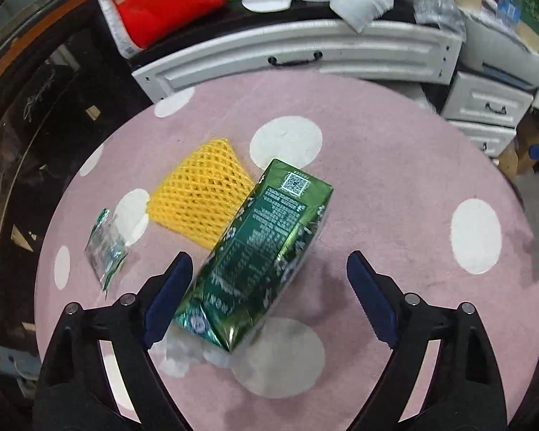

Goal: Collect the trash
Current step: 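Grasp the green juice carton with the left tool, then grasp the yellow foam fruit net with the right tool while the left tool lifts the carton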

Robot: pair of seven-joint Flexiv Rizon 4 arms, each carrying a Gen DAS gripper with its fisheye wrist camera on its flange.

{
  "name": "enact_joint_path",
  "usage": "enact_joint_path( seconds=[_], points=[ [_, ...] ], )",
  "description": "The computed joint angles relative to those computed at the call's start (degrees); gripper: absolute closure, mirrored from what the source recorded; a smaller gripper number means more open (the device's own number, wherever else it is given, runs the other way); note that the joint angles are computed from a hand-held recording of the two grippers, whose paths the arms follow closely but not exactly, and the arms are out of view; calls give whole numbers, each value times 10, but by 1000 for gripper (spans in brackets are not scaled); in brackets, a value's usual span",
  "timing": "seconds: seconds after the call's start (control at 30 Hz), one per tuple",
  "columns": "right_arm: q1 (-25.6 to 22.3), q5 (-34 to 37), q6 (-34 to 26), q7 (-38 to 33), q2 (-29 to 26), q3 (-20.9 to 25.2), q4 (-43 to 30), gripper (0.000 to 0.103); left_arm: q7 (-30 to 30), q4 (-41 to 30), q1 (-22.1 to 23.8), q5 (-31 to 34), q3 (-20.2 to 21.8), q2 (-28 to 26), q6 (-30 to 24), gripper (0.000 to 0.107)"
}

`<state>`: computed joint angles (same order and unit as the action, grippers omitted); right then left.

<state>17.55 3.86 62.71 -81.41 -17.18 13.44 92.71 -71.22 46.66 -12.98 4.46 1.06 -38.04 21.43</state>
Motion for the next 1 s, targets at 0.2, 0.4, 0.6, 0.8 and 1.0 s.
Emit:
enact_joint_path(
  seconds=[0.2,0.4,0.6,0.8,1.0],
  points=[
    [3,-10,-5,-2,-14,-4,-16,6,35,-83,-6,15,8,-56,-69,27],
    [1,-5,-12,-11,-23,1,-29,6,23,-62,-3,9,7,-44,-55,49],
    [5,-5,-8,-19,-24,3,-33,6,-25,36,-6,-7,0,6,26,58],
    [8,-1,-5,-33,-29,8,-47,6,-94,193,-1,-46,-16,91,171,58],
    [21,-12,-3,-61,-56,13,-93,6,-191,351,-9,-38,-5,191,305,58]
  ],
)
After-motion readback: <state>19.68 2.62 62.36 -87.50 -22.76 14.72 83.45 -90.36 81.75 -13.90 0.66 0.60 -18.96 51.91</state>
